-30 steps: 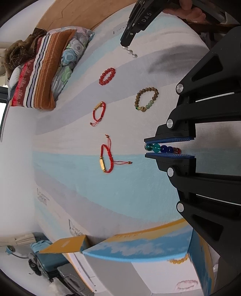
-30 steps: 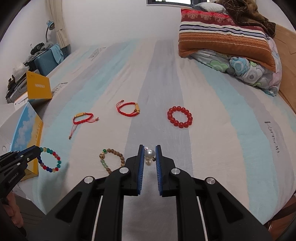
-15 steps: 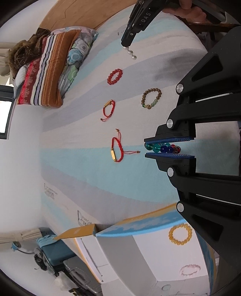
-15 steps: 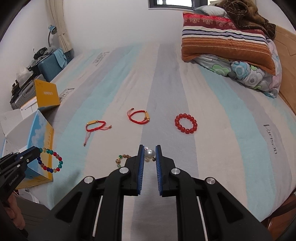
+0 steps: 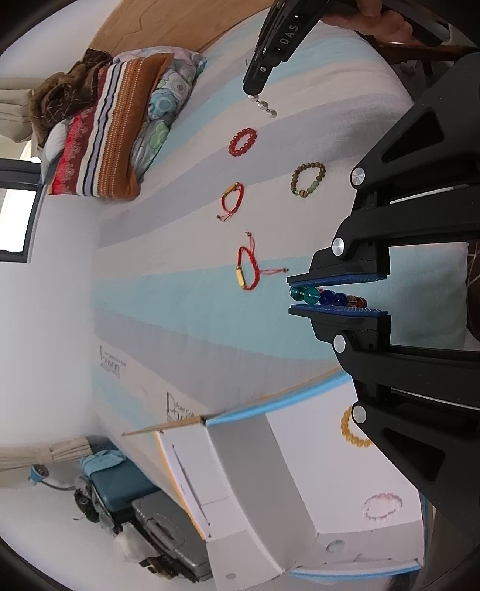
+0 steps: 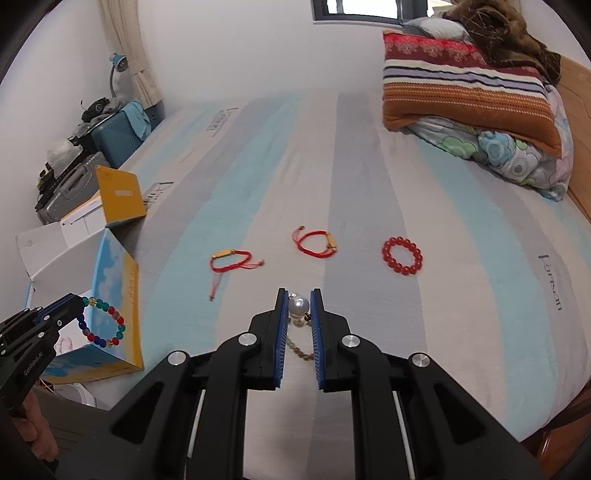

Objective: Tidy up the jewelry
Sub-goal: 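Carry the glass bracelet and pearl piece over the cardboard box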

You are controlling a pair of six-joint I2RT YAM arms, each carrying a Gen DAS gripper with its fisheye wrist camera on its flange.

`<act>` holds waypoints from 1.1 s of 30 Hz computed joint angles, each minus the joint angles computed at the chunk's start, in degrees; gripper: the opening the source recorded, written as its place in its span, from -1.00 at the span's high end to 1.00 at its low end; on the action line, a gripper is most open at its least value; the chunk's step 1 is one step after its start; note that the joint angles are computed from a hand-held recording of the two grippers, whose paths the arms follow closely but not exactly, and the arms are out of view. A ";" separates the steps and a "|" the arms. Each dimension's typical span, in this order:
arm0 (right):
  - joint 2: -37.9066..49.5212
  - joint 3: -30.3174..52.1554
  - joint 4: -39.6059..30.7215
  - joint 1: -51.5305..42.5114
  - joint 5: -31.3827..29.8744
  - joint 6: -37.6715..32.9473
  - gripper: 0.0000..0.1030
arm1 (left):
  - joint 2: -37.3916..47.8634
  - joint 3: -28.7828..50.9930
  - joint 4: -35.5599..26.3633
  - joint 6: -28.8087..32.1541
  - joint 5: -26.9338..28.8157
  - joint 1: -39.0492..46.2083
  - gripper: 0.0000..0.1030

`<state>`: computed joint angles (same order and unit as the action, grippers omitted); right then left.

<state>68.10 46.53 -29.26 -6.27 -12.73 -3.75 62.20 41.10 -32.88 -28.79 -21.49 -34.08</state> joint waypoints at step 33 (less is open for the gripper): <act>13.26 14.15 0.25 49.48 22.73 22.16 0.78 | -24.51 -6.43 -14.84 42.33 37.23 70.59 0.82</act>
<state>81.36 60.68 -29.01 43.21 10.00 18.41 37.69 34.67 -47.72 13.54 15.74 36.50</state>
